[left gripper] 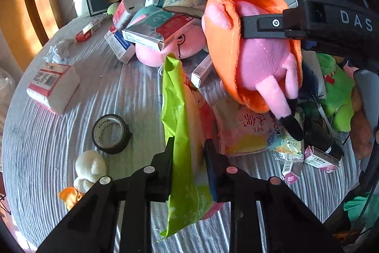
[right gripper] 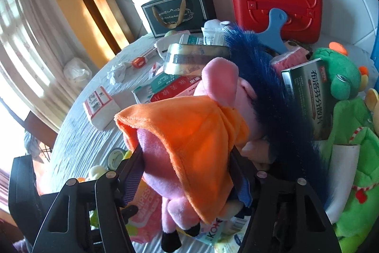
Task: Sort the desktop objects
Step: 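Grasp and lift the orange-hooded pig plush with the right gripper while the left holds the wipes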
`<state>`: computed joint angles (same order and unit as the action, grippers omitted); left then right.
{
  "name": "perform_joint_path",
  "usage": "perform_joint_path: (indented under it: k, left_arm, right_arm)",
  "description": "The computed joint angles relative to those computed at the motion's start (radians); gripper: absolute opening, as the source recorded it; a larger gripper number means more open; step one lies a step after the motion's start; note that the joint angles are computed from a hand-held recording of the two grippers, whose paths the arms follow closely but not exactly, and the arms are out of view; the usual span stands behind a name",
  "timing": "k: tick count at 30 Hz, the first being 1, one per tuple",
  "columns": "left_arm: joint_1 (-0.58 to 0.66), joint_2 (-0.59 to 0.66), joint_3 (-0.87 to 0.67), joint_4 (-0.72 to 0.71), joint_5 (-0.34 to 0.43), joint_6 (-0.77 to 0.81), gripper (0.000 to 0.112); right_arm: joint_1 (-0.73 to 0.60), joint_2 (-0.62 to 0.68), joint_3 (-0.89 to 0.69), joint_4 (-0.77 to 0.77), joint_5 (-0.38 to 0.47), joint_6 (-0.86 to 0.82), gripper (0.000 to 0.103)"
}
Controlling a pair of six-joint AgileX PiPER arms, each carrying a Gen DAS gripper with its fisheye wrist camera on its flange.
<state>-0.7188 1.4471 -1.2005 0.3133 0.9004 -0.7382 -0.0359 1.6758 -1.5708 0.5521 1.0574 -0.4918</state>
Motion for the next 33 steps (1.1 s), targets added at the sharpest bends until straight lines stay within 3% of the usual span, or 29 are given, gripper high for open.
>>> perform_joint_path:
  k: [12, 18, 24, 27, 29, 33]
  left_arm:
    - [0.024, -0.041, -0.072, -0.011, 0.083, 0.110, 0.013]
    - [0.030, -0.032, -0.036, -0.086, 0.040, 0.199, 0.012]
    - [0.004, 0.002, -0.036, -0.034, 0.077, 0.160, 0.018]
    - [0.037, -0.003, 0.008, -0.043, 0.077, 0.146, 0.027]
    - [0.043, 0.003, 0.037, -0.026, 0.065, 0.124, 0.033]
    - [0.057, 0.005, 0.080, -0.042, -0.004, 0.112, 0.040]
  right_arm:
    - [-0.077, -0.056, -0.111, 0.131, 0.124, -0.005, 0.061]
    - [-0.052, -0.064, -0.111, 0.084, 0.115, 0.016, 0.060]
    - [-0.022, -0.063, -0.114, 0.015, 0.115, 0.045, 0.061]
    - [-0.001, -0.058, -0.119, -0.039, 0.134, 0.064, 0.066]
    - [0.022, -0.049, -0.120, -0.088, 0.144, 0.081, 0.076]
    - [0.068, -0.024, -0.096, -0.173, 0.147, 0.116, 0.087]
